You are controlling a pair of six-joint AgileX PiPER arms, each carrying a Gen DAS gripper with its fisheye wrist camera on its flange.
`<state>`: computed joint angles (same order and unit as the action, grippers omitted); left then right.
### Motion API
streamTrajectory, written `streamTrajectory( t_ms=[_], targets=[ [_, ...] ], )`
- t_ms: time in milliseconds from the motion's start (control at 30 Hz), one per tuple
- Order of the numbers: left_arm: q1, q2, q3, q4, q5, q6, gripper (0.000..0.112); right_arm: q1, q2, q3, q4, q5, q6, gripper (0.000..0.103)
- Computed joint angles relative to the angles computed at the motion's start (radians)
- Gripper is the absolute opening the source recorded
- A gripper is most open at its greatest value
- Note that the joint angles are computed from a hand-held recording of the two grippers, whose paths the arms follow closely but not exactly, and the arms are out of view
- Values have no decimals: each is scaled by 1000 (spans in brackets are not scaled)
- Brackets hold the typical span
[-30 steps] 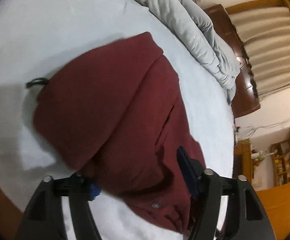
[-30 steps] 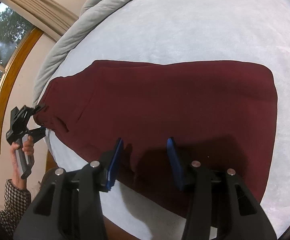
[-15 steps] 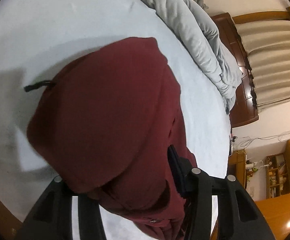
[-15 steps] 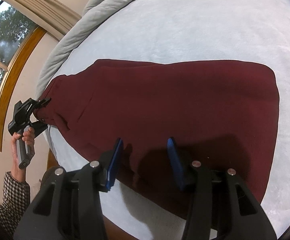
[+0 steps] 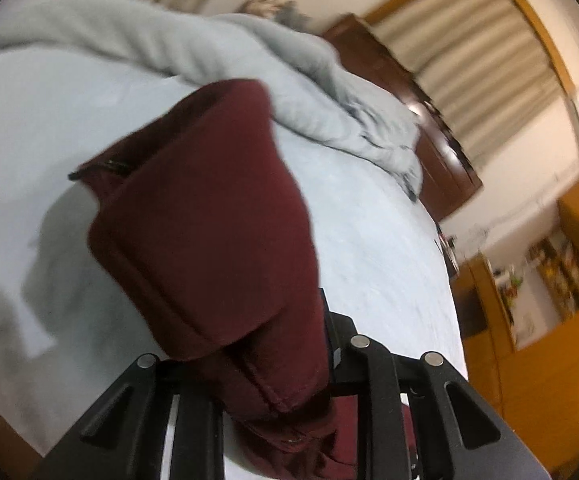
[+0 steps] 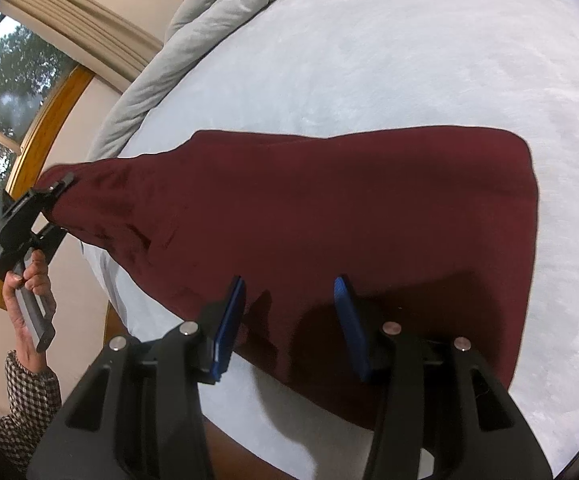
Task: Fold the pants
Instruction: 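Lift the pants end with the left gripper and fold it over the rest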
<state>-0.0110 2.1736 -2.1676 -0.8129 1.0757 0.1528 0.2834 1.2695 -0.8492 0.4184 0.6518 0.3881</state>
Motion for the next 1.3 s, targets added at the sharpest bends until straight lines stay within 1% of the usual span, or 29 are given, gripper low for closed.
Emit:
streamTrajectory(
  t_ms=[67,167,233,400,633,733,800,900,967,1067,1167,1267,1300],
  targets=[
    [-36,-33,15,14,-10,39,23,-4,-11,3,-4,0,0,48],
    [-96,-50,-10,66,-5,50,23,-1,-28,4,-34,-1,23,48],
    [-129,-70,2,88,-7,72,23,-11,-45,11,-31,-4,20,48],
    [-245,-113,8,223,-16,112,23,-39,-78,23,-25,-1,5,50],
    [-420,-118,-49,430,30,150,23,-92,-119,58,23,0,-55,51],
    [-486,-132,-29,483,42,186,24,-126,-135,74,52,9,-92,51],
    [-538,-147,13,526,28,204,24,-143,-143,84,65,13,-110,51],
    [-577,-146,46,547,20,202,24,-172,-155,101,88,22,-138,52],
    [-595,-126,48,553,31,185,24,-191,-159,113,108,26,-157,52],
    [-610,-96,48,548,28,175,26,-223,-169,133,157,29,-206,50],
    [-625,-90,67,552,6,154,27,-234,-168,136,172,32,-222,50],
    [-610,-81,70,521,31,151,30,-226,-160,128,168,30,-212,50],
    [-604,-74,56,511,57,158,32,-227,-157,127,168,32,-213,50]
  ],
)
